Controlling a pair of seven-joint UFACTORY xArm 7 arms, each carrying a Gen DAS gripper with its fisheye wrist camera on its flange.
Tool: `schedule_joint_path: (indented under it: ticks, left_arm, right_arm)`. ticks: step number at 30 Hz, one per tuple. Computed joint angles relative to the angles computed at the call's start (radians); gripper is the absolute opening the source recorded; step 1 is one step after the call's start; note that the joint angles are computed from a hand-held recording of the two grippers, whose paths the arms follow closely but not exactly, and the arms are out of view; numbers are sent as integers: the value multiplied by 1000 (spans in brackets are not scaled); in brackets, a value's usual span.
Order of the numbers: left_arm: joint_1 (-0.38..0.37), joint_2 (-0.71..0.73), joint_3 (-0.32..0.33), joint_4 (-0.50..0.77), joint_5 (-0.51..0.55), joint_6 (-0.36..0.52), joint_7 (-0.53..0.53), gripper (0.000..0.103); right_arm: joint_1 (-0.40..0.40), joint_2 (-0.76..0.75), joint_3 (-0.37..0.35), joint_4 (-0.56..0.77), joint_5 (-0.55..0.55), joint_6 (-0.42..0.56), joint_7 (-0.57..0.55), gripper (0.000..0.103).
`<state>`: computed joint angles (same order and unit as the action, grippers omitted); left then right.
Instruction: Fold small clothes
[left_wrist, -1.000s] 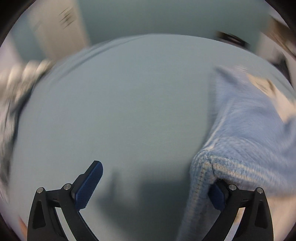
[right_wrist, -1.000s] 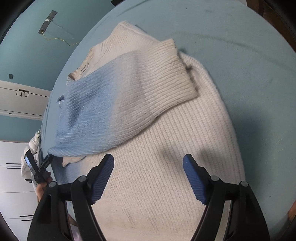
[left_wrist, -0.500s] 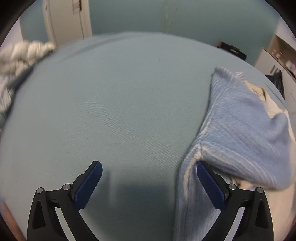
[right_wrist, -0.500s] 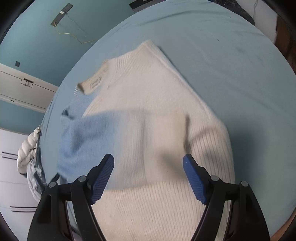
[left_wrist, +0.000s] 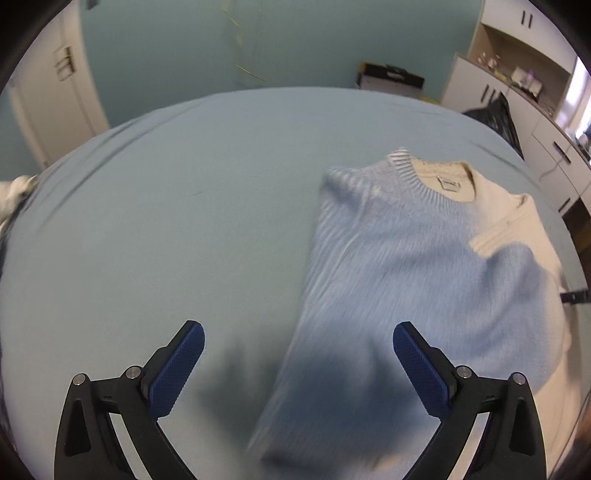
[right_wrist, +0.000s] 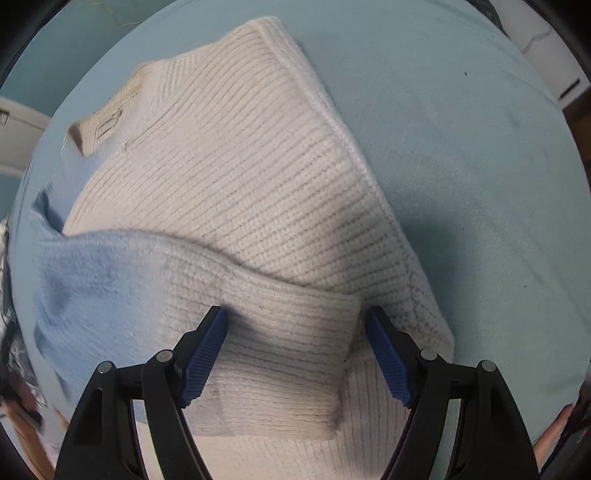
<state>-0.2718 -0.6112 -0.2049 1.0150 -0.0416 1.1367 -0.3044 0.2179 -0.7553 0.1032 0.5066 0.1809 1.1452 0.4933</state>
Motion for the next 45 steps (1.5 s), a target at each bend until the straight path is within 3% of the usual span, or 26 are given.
schedule_joint_path:
  ticks: [1,3,5,7,11,13,15,16,18,20,23,28,31,33,34,36,37,38,40,42,44,45]
  left_arm:
    - [-7,57,2,34,-11,-5,14,103]
    - [-15,176,-11,117,-12,-9,25,103]
    - [-22,252,-28,173,13,-8,17,103]
    - [-34,325,-33,225,27,-14,16,101]
    - [-33,416,-31,278,102,-36,-101,101]
    - [-28,433,4,269,28,-76,-168,99]
    - [-25,444,26,255,-32,-99,-205,79]
    - [-25,450,34,249,-59,-111,-222,59]
    - [-22,460,24,248,-21,-116,-285,50]
    - [-18,476,17,271,37,-92,-354,24]
    - [9,420,39,214,23,-154,-499,17]
    - [53,299,78,87,-71,-323,-638,16]
    - [45,296,99,49,-139,-336,-607,18]
    - [27,288,120,8,-227,-373,-568,22]
    - [32,270,121,-13,-244,-387,-578,34]
    - [50,242,111,-33,-231,-387,-605,69]
    - [69,228,105,-19,-198,-345,-630,89]
    - [79,224,102,-2,-180,-320,-642,91]
    - [91,203,113,31,-143,-303,-607,91]
    - [110,193,101,87,-69,-236,-570,91]
    - [122,191,72,158,29,-148,-516,91]
    - [117,175,58,181,64,-107,-475,91]
  right_arm:
    - [4,-14,5,-9,2,-10,2,74]
    - [26,-30,31,-20,-4,-29,-2,62]
    - [55,-41,47,-27,-6,-39,-11,28]
    - [84,-69,59,-43,10,-69,-9,10]
    - [122,-140,114,-62,-16,-86,36,7]
    - [136,-192,117,-76,-14,-82,66,7]
    - [148,-257,97,-90,-2,-80,83,7]
    - [155,-293,90,-99,9,-84,89,7]
    - [167,-356,87,-110,20,-97,95,7]
    - [173,-387,71,-115,29,-115,82,7]
    - [178,-400,63,-89,26,-132,88,7]
    - [132,-324,46,-32,33,-241,41,7]
    - [74,-251,80,1,9,-315,28,7]
    - [46,-135,80,45,-40,-257,56,7]
    - [37,-94,69,47,-36,-234,71,7]
    - [22,-18,37,37,-28,-203,79,8]
    - [4,9,20,15,-21,-212,94,12]
    - [-11,12,-1,-7,-11,-220,105,22]
    - [-67,-50,-19,-49,-22,-229,156,25]
    - [-143,-224,-2,-108,-87,-274,209,31]
    - [-188,-353,19,-126,-157,-244,221,80]
    - [-191,-407,22,-131,-175,-220,219,83]
